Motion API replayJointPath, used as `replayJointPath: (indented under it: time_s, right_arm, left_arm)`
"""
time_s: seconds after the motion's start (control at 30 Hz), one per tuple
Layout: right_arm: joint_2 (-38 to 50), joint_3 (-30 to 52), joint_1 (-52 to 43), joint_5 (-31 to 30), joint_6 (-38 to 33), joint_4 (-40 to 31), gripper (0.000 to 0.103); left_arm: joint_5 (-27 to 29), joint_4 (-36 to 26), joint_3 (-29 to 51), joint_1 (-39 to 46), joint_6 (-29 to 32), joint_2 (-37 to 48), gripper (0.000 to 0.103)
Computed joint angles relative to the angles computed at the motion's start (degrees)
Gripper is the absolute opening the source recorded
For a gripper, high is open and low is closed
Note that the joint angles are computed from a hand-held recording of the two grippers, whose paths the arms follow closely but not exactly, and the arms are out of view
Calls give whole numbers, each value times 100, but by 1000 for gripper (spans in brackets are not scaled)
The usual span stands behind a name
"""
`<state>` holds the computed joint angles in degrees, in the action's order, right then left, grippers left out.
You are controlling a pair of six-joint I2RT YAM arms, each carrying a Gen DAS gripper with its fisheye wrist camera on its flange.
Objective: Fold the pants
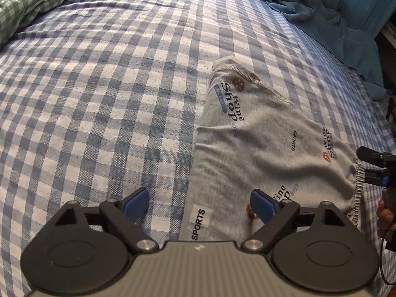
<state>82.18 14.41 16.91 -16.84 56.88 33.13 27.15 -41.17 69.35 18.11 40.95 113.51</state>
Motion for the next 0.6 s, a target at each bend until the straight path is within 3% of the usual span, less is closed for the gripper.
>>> replayJointPath:
  time_s: [0.17, 0.3, 0.43, 0.6]
  right_arm:
    - [-467, -345, 241, 518, 627, -250, 47]
    - [-786, -251, 725, 1117, 892, -925, 37]
    - [-791, 399, 1373, 1999, 1137, -2054, 31]
    - [-966, 1126, 2097, 2914, 1449, -3391, 20]
  left_arm:
    - [71, -633, 522, 170, 244, 299, 55]
    - [-56, -1326, 1105, 193, 98, 639, 37]
    - [-489, -1007, 644, -107, -136, 94, 14]
    - [-595, -938, 149, -259, -431, -715, 12]
